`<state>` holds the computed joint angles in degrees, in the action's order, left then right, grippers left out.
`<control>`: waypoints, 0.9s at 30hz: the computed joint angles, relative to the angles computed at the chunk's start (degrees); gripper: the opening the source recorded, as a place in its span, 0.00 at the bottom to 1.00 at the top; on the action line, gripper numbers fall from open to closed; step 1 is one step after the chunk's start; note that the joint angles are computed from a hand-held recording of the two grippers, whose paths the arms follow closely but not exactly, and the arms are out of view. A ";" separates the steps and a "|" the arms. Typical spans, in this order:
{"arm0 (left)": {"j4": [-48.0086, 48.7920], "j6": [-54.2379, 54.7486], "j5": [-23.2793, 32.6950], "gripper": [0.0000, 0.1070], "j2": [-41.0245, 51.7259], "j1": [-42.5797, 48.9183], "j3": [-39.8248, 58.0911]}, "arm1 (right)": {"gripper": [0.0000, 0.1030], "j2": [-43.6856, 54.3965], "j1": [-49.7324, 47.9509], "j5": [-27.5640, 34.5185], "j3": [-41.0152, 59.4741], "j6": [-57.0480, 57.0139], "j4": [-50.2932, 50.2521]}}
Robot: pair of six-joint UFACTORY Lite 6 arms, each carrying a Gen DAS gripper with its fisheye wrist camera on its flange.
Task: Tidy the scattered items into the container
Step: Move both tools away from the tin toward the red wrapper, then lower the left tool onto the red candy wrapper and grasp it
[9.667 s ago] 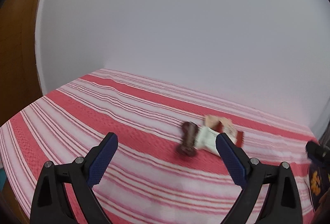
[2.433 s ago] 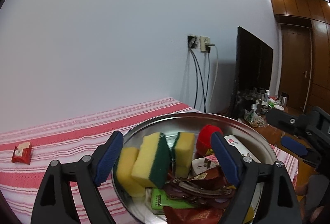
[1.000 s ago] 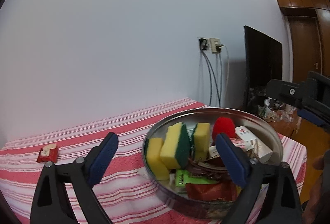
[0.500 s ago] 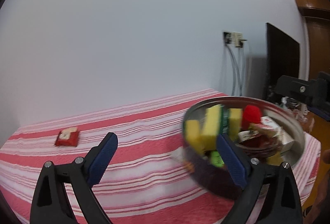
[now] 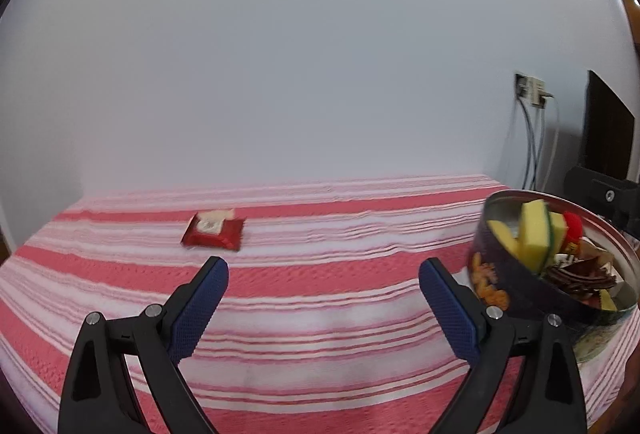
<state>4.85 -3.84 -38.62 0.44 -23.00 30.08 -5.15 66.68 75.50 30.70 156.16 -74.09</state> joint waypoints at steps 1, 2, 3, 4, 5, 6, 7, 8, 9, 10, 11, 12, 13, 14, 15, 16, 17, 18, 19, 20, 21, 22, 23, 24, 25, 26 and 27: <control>2.19 -2.23 0.24 0.91 0.31 1.43 0.29 | 1.00 1.05 -0.57 -0.62 1.05 -0.47 -0.60; 3.34 -3.37 0.32 0.91 0.64 2.57 0.55 | 1.00 2.14 -1.24 -1.45 2.27 -0.98 -1.37; 3.49 -3.45 0.42 0.91 0.87 3.11 0.78 | 1.00 2.83 -1.85 -2.21 3.09 -1.35 -2.07; 3.83 -3.56 0.70 0.91 0.76 3.79 0.90 | 1.00 3.49 -2.38 -2.87 3.85 -1.62 -2.69; 4.52 -3.92 0.87 0.91 0.39 4.71 0.83 | 1.00 4.37 -2.88 -3.53 4.75 -1.83 -3.42; 5.40 -4.56 0.88 0.91 -0.16 5.75 0.62 | 1.00 5.05 -3.35 -4.03 5.51 -2.12 -4.08; 6.46 -5.43 0.89 0.91 -0.69 7.00 0.48 | 1.00 5.98 -3.82 -4.46 6.56 -2.63 -4.70; 7.62 -6.40 1.04 0.91 -1.07 8.36 0.53 | 1.00 7.09 -4.30 -4.94 7.78 -3.28 -5.28; 8.93 -7.40 1.04 0.91 -1.12 9.75 0.74 | 1.00 7.83 -4.78 -5.43 8.57 -3.75 -5.79; 10.36 -8.39 0.87 0.91 -0.84 11.31 1.17 | 1.00 8.55 -5.51 -6.24 9.37 -4.25 -6.55; 11.35 -9.00 0.78 0.91 -0.35 12.76 1.84 | 1.00 9.31 -6.29 -7.25 10.31 -4.77 -7.43; 11.85 -9.22 0.84 0.91 0.26 13.94 2.67 | 1.00 9.55 -6.86 -8.01 10.72 -5.04 -8.06; 12.65 -9.60 0.94 0.91 1.04 15.50 3.70 | 1.00 9.85 -7.56 -8.90 11.15 -5.13 -8.84; 13.69 -10.25 1.09 0.91 1.83 17.14 4.81 | 1.00 10.48 -8.35 -9.98 11.91 -5.11 -9.79; 14.98 -11.20 1.23 0.91 2.48 18.55 5.80 | 1.00 10.93 -8.91 -10.80 12.44 -5.01 -10.51; 16.65 -12.54 1.32 0.91 3.31 20.30 6.99 | 1.00 11.39 -9.43 -11.63 13.00 -4.98 -11.22; 18.44 -13.94 1.39 0.91 4.36 22.15 8.31 | 1.00 12.04 -10.01 -12.63 13.89 -5.12 -12.08; 19.98 -15.04 1.74 0.91 5.87 23.81 9.96 | 1.00 12.75 -10.35 -13.25 14.79 -5.29 -12.71; 21.26 -15.96 2.35 0.91 7.67 25.25 11.82 | 1.00 13.71 -10.59 -13.62 15.94 -5.71 -13.28; 22.45 -16.93 2.87 0.91 9.17 26.44 13.25 | 1.00 14.96 -10.78 -13.86 17.44 -6.34 -13.69; 23.77 -18.21 3.21 0.91 10.54 27.65 14.49 | 1.00 15.79 -10.85 -13.95 18.39 -6.71 -13.90; 25.24 -19.87 3.25 0.91 11.77 28.83 15.49 | 1.00 16.64 -10.92 -14.13 19.25 -6.77 -14.38; 27.13 -21.97 3.06 0.91 12.85 30.15 16.35 | 1.00 17.60 -11.04 -14.41 20.19 -6.71 -14.99; 28.66 -23.61 2.96 0.91 13.78 31.16 17.19 | 1.00 18.51 -11.33 -14.84 21.04 -6.60 -15.70; 29.16 -24.15 3.07 0.91 14.47 31.70 17.91 | 1.00 18.91 -11.87 -15.45 21.38 -6.52 -16.56; 29.05 -24.06 3.42 0.91 15.27 31.93 18.90 | 1.00 19.55 -12.50 -16.12 22.04 -6.72 -17.35; 28.90 -23.78 3.99 0.91 16.09 31.89 20.23 | 1.00 20.72 -13.09 -16.75 23.33 -7.19 -17.95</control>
